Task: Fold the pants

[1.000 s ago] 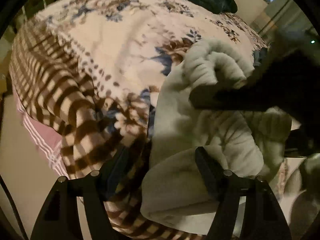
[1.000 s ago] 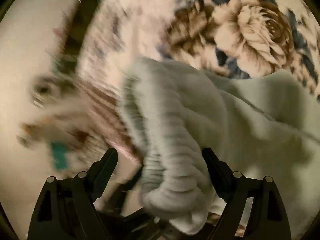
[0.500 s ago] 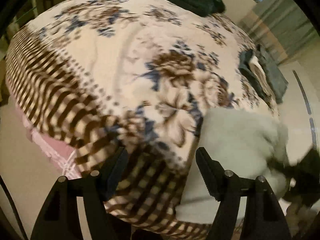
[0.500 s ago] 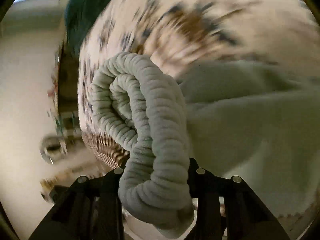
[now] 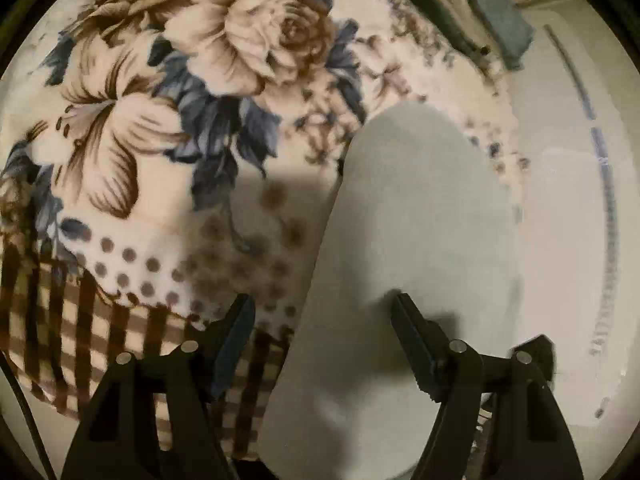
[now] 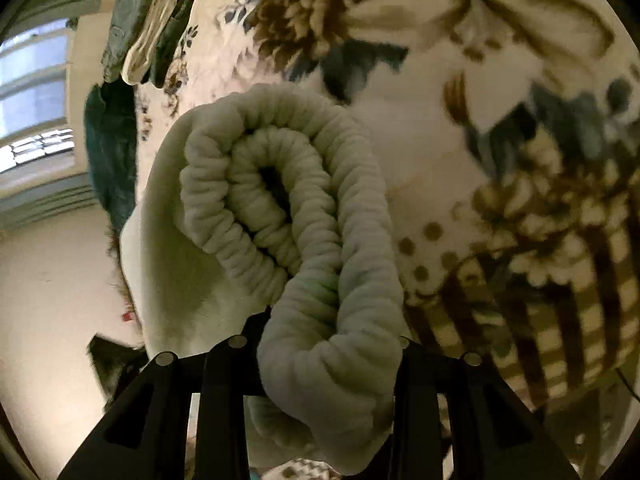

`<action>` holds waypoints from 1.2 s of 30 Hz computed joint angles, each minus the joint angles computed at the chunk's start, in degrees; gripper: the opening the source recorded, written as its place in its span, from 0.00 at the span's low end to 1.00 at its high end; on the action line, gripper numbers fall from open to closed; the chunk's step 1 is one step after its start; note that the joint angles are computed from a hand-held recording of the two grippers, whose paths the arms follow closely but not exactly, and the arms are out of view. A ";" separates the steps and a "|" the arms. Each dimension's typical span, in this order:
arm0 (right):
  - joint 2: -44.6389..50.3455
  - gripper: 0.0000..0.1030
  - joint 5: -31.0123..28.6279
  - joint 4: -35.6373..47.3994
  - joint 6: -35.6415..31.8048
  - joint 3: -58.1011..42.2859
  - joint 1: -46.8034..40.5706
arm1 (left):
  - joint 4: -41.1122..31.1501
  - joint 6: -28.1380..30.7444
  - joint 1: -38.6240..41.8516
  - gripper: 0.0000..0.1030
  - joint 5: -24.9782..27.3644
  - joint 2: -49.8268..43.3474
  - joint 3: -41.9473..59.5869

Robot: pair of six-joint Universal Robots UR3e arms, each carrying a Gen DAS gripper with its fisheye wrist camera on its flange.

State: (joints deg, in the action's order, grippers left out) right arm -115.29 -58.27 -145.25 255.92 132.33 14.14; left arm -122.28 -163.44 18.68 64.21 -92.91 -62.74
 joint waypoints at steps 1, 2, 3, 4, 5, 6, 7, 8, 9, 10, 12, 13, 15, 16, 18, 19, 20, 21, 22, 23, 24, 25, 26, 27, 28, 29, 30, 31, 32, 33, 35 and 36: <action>-0.74 0.52 1.32 0.58 -1.14 0.95 -1.01 | 0.70 -0.19 -0.32 0.67 0.04 -0.10 0.00; -0.17 0.59 2.20 1.14 -0.93 0.77 -1.08 | 1.00 -0.36 -0.65 0.67 0.32 -0.43 0.53; -1.99 0.74 2.78 3.40 -0.62 1.25 -1.69 | 1.28 -0.74 -0.95 0.67 0.81 -0.64 1.17; -3.83 0.78 2.37 5.76 -0.73 1.83 -1.96 | 1.46 -0.73 -1.07 0.67 1.26 -0.48 1.29; -6.57 0.78 0.91 12.05 -1.53 0.24 -1.83 | 1.36 -0.97 -1.66 0.67 2.21 -0.50 2.41; -8.78 0.78 -0.02 17.39 -2.55 -1.22 -1.99 | 1.28 -0.97 -2.07 0.67 2.64 -0.18 3.37; -13.39 0.80 -3.04 25.85 -1.64 -4.32 -0.35 | 1.49 -0.54 -2.25 0.67 2.91 0.39 3.43; -16.05 0.80 -4.25 30.62 -1.94 -6.16 -0.82 | 1.65 -0.01 -2.75 0.67 3.29 1.14 3.72; -16.32 0.80 -5.23 32.48 -1.33 -8.09 -0.22 | 1.23 0.65 -3.32 0.67 3.65 2.04 4.43; -15.54 0.80 -7.18 33.75 0.07 -10.68 1.54 | 0.90 1.00 -3.74 0.67 4.06 2.63 4.91; -14.98 0.80 -8.23 30.71 2.13 -11.81 3.41 | 1.51 0.97 -5.61 0.67 4.06 3.38 4.73; -13.74 0.80 -7.20 25.93 3.01 -10.17 3.97 | 2.97 0.18 -7.24 0.67 4.70 3.25 4.10; -9.72 0.81 -4.90 20.22 2.54 -7.87 3.87 | 5.02 -1.28 -8.78 0.67 4.59 3.15 2.39; -8.11 0.81 -3.52 17.44 2.06 -6.21 3.79 | 5.13 -2.09 -9.09 0.67 4.20 2.47 2.38; -3.26 0.77 0.98 9.38 2.86 -2.16 3.46 | 5.09 -3.22 -9.42 0.67 4.07 1.41 3.68; -2.01 0.57 -0.26 11.51 0.98 -3.73 4.23 | 4.89 -3.32 -9.77 0.67 4.32 0.93 4.86; -2.02 0.44 -2.96 18.05 -2.81 -7.71 4.76 | 4.64 -3.04 -9.74 0.67 4.10 0.47 5.99; -2.56 0.31 -6.10 24.15 -4.79 -12.01 5.29 | 4.80 -3.27 -9.83 0.67 3.94 0.36 6.38; -5.50 0.28 -13.67 31.80 -6.59 -16.96 6.22 | 5.13 -3.60 -10.04 0.67 4.02 0.36 6.28; -7.28 0.28 -16.48 37.52 -8.47 -19.50 5.34 | 5.76 -4.14 -10.45 0.67 4.06 0.15 5.83; -11.47 0.28 -17.99 43.72 -10.89 -19.64 2.06 | 6.78 -5.10 -11.19 0.67 4.34 -0.32 5.07; -16.61 0.28 -15.29 48.96 -13.17 -17.38 -3.61 | 7.51 -5.98 -11.73 0.67 4.44 -0.63 4.45; -21.99 0.28 -11.81 52.46 -16.42 -13.83 -9.61 | 8.56 -7.26 -12.39 0.67 4.06 -1.33 3.65; -24.97 0.28 -8.64 56.74 -21.11 -11.60 -14.50 | 8.83 -8.39 -12.95 0.67 3.59 -2.45 3.95; -25.55 0.28 -6.01 58.20 -25.68 -9.51 -16.99 | 8.60 -9.51 -13.53 0.67 3.81 -3.73 5.29; -23.98 0.30 -5.22 57.79 -27.65 -8.53 -17.07 | 8.31 -10.84 -14.09 0.67 4.10 -5.37 7.35; -21.81 0.35 -5.01 56.36 -28.01 -8.11 -16.23 | 7.91 -12.27 -14.23 0.67 3.57 -7.57 10.23; -21.32 0.44 -4.35 56.34 -28.64 -8.14 -16.43 | 7.14 -13.07 -13.98 0.67 2.71 -9.08 12.37; -20.09 0.50 -3.29 56.34 -29.84 -8.33 -17.40 | 6.05 -13.64 -13.29 0.67 0.80 -11.00 14.93; -20.06 0.61 -2.53 57.13 -29.98 -8.90 -18.14 | 4.48 -14.58 -12.64 0.67 -1.26 -14.08 19.32; -20.63 0.64 0.12 56.93 -30.82 -9.36 -20.15 | 2.33 -16.13 -12.84 0.67 -1.66 -18.92 27.56; -19.92 0.67 1.00 56.92 -30.82 -10.27 -20.50 | 1.21 -17.13 -13.31 0.67 -1.73 -22.16 33.56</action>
